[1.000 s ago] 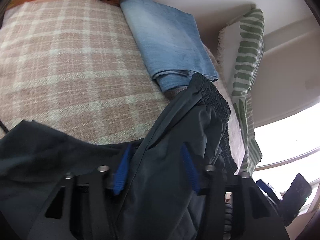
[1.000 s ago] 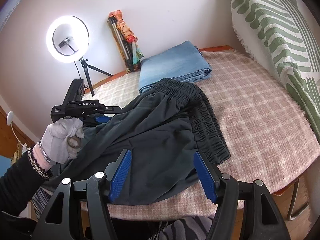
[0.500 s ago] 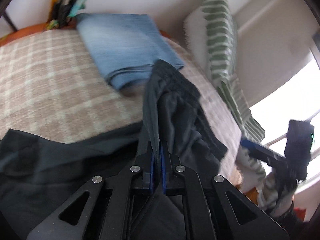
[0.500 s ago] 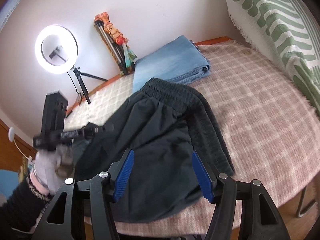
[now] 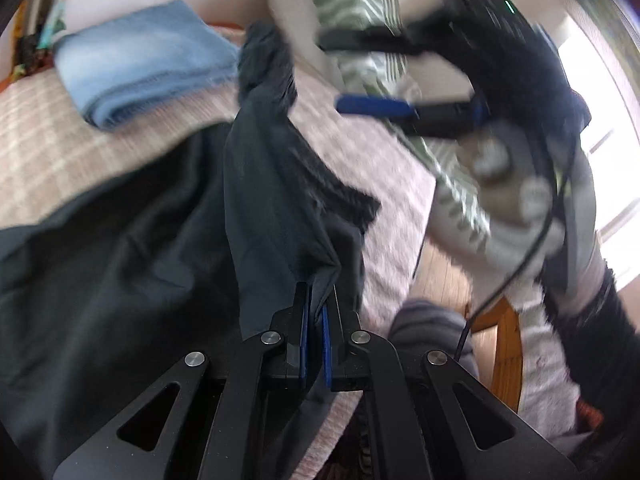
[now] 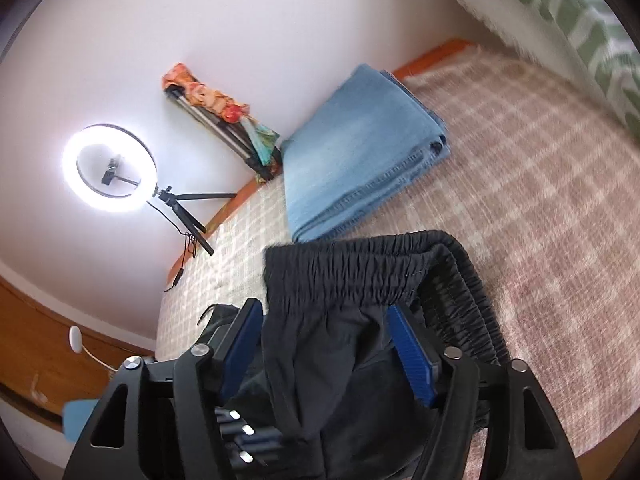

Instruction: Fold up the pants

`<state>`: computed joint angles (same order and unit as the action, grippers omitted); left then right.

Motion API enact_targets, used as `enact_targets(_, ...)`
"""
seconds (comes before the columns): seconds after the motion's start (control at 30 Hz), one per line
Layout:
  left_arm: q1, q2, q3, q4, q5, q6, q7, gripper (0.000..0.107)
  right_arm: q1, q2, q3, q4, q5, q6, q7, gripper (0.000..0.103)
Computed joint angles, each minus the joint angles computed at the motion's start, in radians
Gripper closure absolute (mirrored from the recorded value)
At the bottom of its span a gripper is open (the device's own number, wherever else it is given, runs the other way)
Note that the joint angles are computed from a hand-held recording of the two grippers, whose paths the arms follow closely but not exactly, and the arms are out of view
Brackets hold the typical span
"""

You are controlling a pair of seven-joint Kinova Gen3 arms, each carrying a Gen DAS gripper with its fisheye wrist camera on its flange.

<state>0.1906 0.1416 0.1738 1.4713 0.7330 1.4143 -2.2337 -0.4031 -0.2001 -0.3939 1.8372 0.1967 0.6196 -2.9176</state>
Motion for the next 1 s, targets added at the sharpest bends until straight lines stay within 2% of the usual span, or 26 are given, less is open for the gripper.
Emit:
enact_targets(0.07,0.007,-0.002,0.004,0.018,-0.007,0.000,-0.005,0.104,-0.015,-0.002,0.046,0.019,-0.078,-0.012,0.062,0.031)
enact_targets(0.2,0.023,-0.007,0.009,0.028,-0.030,0.006,-0.010,0.104,-0.153,-0.033,0.231,0.124,-0.241,-0.116,0.173,0.025)
enact_targets(0.3,0.017,-0.020,0.001,0.036,-0.035,0.017,-0.022,0.104,-0.265,-0.068,0.364,0.220,-0.363,-0.206,0.259,0.024)
enact_targets(0.33,0.017,-0.021,0.000,0.038,-0.036,0.019,-0.025,0.104,-0.282,-0.083,0.387,0.251,-0.403,-0.232,0.286,0.024)
enact_targets(0.47,0.028,-0.014,0.004,0.040,-0.045,0.013,-0.011,0.104,-0.214,-0.150,0.343,0.346,-0.551,-0.313,0.388,0.024)
enact_targets(0.57,0.045,-0.016,0.012,0.047,-0.063,-0.001,-0.004,0.104,-0.276,-0.172,0.401,0.393,-0.671,-0.372,0.499,0.024)
enact_targets(0.63,0.056,-0.015,0.014,0.044,-0.076,-0.007,0.017,0.104,-0.288,-0.163,0.420,0.381,-0.701,-0.343,0.544,0.024)
enact_targets(0.7,0.053,-0.016,0.010,0.029,-0.077,0.003,0.037,0.102,-0.227,-0.138,0.375,0.336,-0.665,-0.264,0.525,0.028)
enact_targets(0.73,0.047,-0.018,0.006,0.016,-0.079,0.018,0.041,0.096,-0.198,-0.117,0.342,0.308,-0.624,-0.223,0.498,0.035)
enact_targets(0.77,0.033,-0.027,-0.003,0.003,-0.078,0.035,0.042,0.094,-0.165,-0.095,0.300,0.280,-0.584,-0.183,0.473,0.048)
enact_targets(0.8,0.017,-0.036,-0.014,-0.009,-0.074,0.053,0.036,0.092,-0.124,-0.081,0.253,0.257,-0.543,-0.142,0.451,0.054)
enact_targets(0.83,-0.006,-0.049,-0.028,-0.020,-0.068,0.076,0.017,0.090,-0.088,-0.053,0.207,0.227,-0.502,-0.101,0.445,0.065)
enact_targets(0.87,-0.030,-0.068,-0.044,-0.028,-0.069,0.092,-0.008,0.087,-0.051,-0.032,0.161,0.199,-0.462,-0.061,0.429,0.070)
enact_targets(0.9,-0.053,-0.092,-0.063,-0.032,-0.078,0.102,-0.033,0.081,-0.015,-0.010,0.114,0.171,-0.421,-0.020,0.413,0.072)
enact_targets(0.97,-0.096,-0.123,-0.100,-0.047,-0.099,0.128,-0.078,0.081,0.018,0.013,0.053,0.117,-0.340,0.061,0.357,0.077)
enact_targets(1.0,-0.121,-0.135,-0.122,-0.052,-0.113,0.144,-0.097,0.081,0.007,0.018,0.049,0.099,-0.300,0.088,0.322,0.078)
